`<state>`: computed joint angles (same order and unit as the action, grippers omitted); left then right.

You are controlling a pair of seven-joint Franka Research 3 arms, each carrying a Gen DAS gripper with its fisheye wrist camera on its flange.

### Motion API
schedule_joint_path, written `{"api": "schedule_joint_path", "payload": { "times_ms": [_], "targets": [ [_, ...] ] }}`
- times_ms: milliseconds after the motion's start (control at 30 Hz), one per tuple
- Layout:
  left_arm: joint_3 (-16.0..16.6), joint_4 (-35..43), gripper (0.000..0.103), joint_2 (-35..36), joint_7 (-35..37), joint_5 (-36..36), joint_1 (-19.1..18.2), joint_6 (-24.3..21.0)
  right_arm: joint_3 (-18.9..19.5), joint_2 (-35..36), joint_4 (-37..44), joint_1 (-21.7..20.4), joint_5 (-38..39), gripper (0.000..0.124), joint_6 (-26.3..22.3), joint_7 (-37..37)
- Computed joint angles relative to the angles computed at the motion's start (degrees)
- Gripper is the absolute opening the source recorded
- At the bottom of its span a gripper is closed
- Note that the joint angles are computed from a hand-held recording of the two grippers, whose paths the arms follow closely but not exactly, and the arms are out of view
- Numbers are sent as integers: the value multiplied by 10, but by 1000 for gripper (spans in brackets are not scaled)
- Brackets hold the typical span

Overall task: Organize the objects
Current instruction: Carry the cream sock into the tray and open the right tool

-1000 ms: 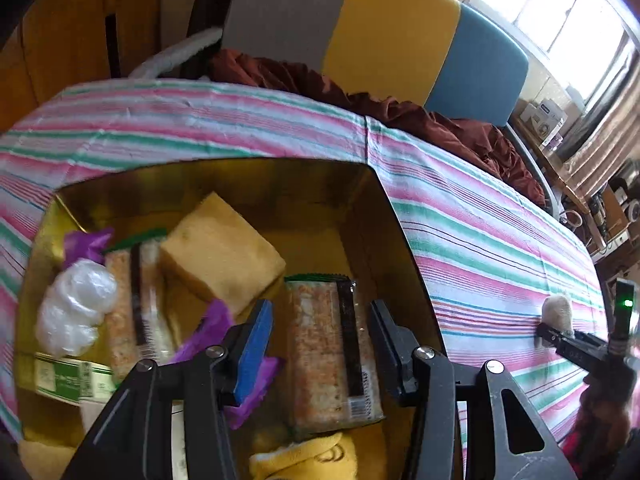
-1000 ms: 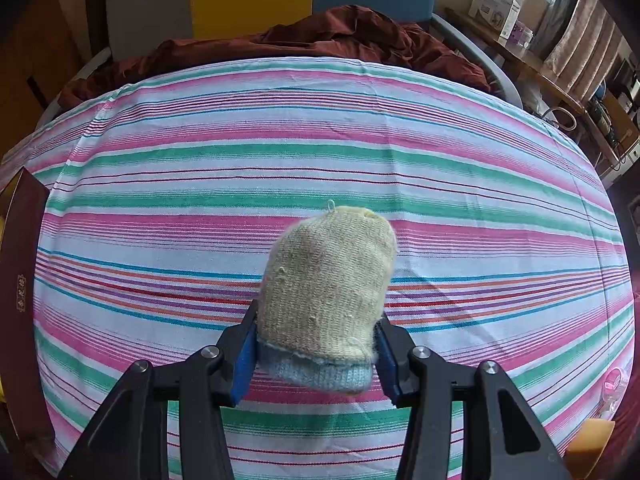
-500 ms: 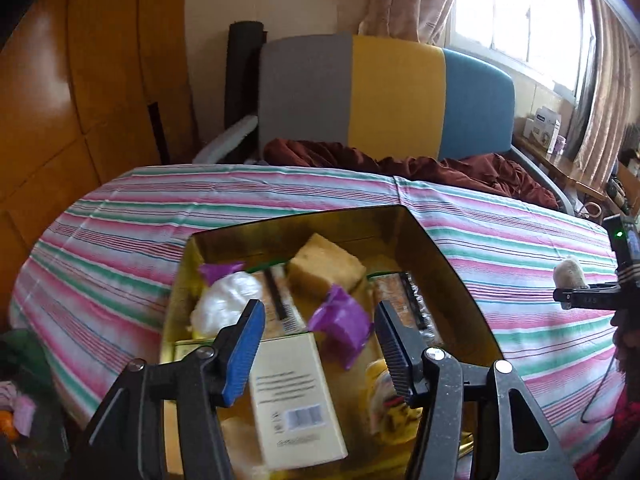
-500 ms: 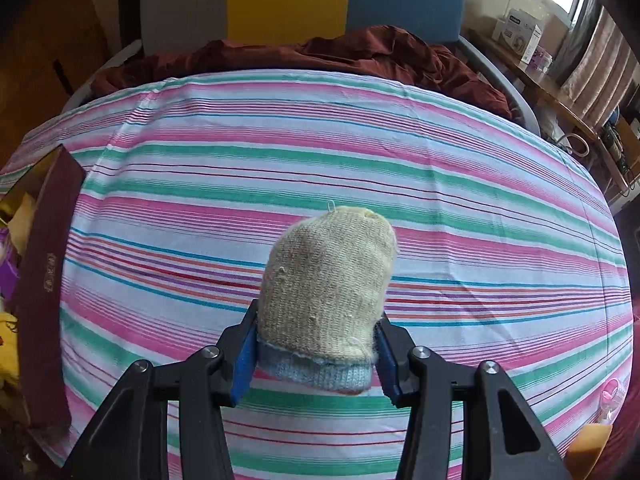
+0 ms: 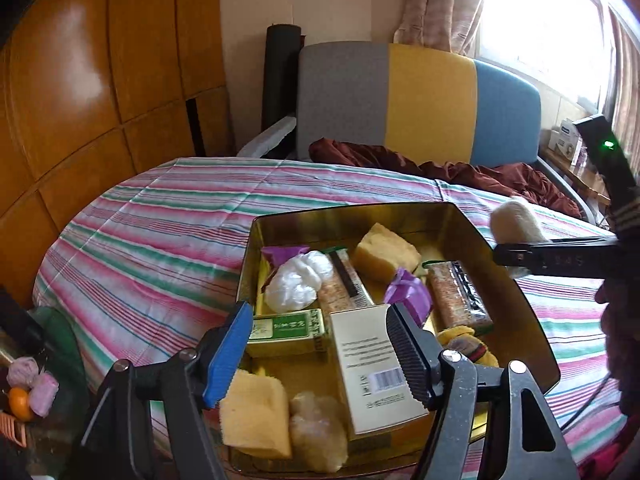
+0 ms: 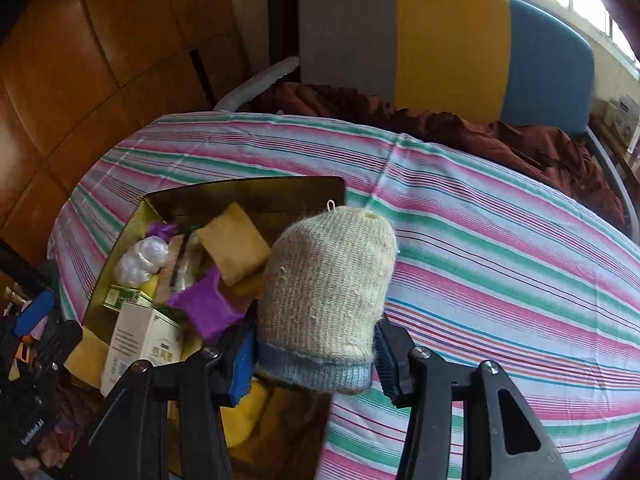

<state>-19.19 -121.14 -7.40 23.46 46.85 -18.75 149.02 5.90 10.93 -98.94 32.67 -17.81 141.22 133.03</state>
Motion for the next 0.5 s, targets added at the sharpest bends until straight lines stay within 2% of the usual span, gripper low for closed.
{"api": "schedule_joint_path", "payload": {
  "times_ms": [167,267,367,500],
  "targets": [
    [5,-17,79,-12,-3,-9,6,2,-2,88,103,12,32,51,-39,-34],
    [6,-27,86,-19,-7,-14,12,0,-5,117,140,15,68,56,-58,-56],
    [6,-36,88,-26,-10,-21,16,0,-14,114,134,23,79,63,-49,-51],
    [2,-41,98,-32,-19,-15,21,-2,-20,78,85,32,71,63,-17,-30]
  ]
}}
